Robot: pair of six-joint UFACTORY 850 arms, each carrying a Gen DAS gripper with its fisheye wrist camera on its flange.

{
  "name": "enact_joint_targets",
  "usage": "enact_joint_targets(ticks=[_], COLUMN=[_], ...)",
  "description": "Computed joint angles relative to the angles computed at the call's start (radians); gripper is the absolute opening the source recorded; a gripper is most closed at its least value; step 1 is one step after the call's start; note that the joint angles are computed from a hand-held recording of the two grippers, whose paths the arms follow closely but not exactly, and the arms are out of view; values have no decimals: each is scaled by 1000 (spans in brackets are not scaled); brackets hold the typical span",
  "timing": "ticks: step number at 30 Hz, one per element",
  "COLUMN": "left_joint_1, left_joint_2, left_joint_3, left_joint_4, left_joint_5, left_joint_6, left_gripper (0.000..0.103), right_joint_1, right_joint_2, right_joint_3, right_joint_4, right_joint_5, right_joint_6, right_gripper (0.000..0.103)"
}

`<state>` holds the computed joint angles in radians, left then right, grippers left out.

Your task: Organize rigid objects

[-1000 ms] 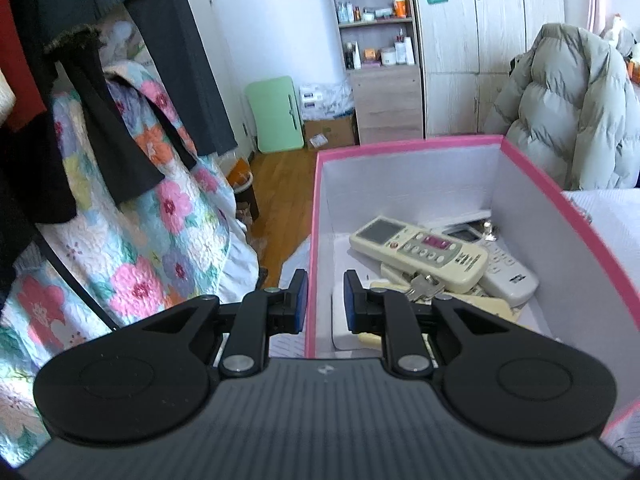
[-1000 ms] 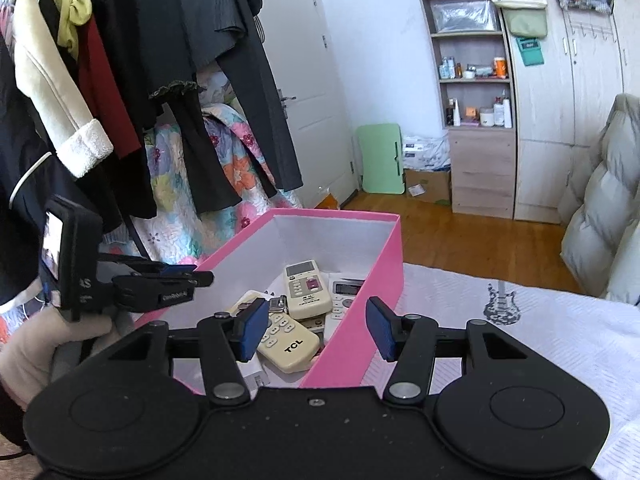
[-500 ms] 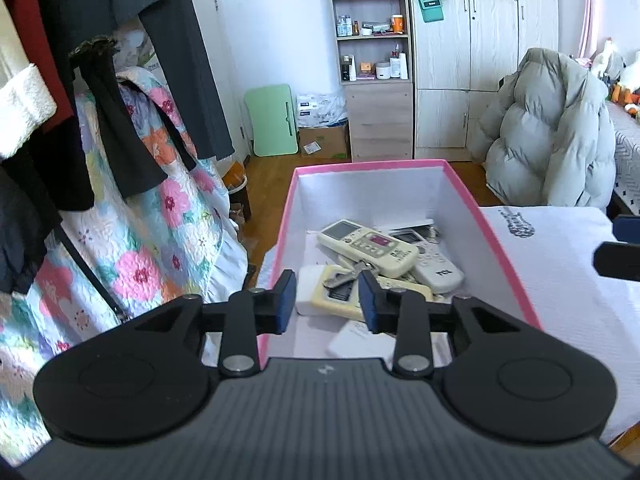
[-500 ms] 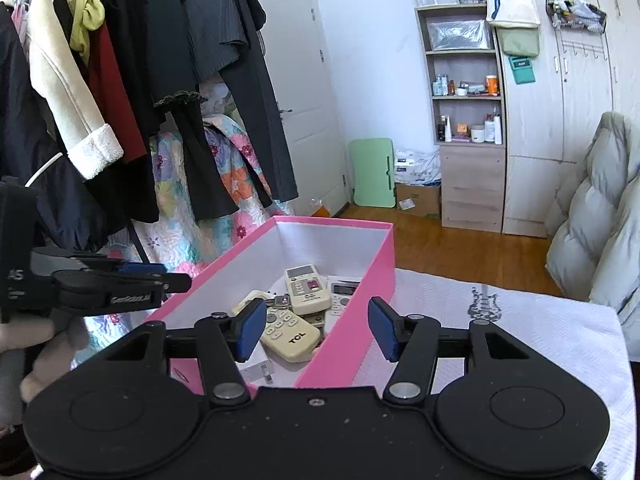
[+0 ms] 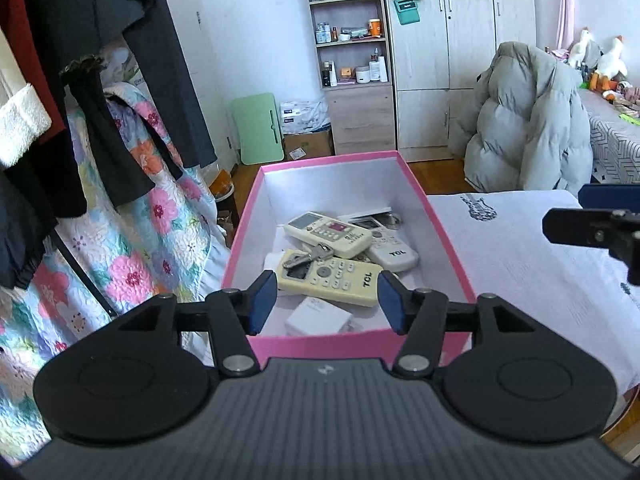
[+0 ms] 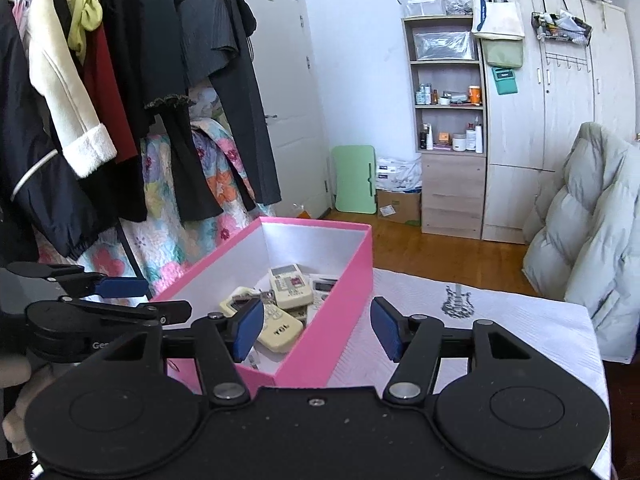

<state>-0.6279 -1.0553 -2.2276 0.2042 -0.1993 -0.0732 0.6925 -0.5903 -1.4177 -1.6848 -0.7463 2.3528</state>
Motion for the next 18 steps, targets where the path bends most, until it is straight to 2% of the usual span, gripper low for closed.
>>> enact_joint_targets(ticks=[8, 13, 18], left_joint_1=[-4, -15, -27], left_joint_2=[24, 28, 45], left_joint_3=[39, 47, 74], left_joint_4=[-76, -83, -138], left_joint_5=[-4, -8, 2], left_joint_6=[8, 10, 68], left_gripper=[55, 67, 74], right_joint_1=[27, 28, 35], right_joint_2=[28, 39, 49], right_joint_3=[34, 51, 64], right_joint_4=[83, 123, 166], right_joint_5=[-59, -78, -109], right_joint_6=[-38, -18, -35], right_gripper=[65, 68, 73])
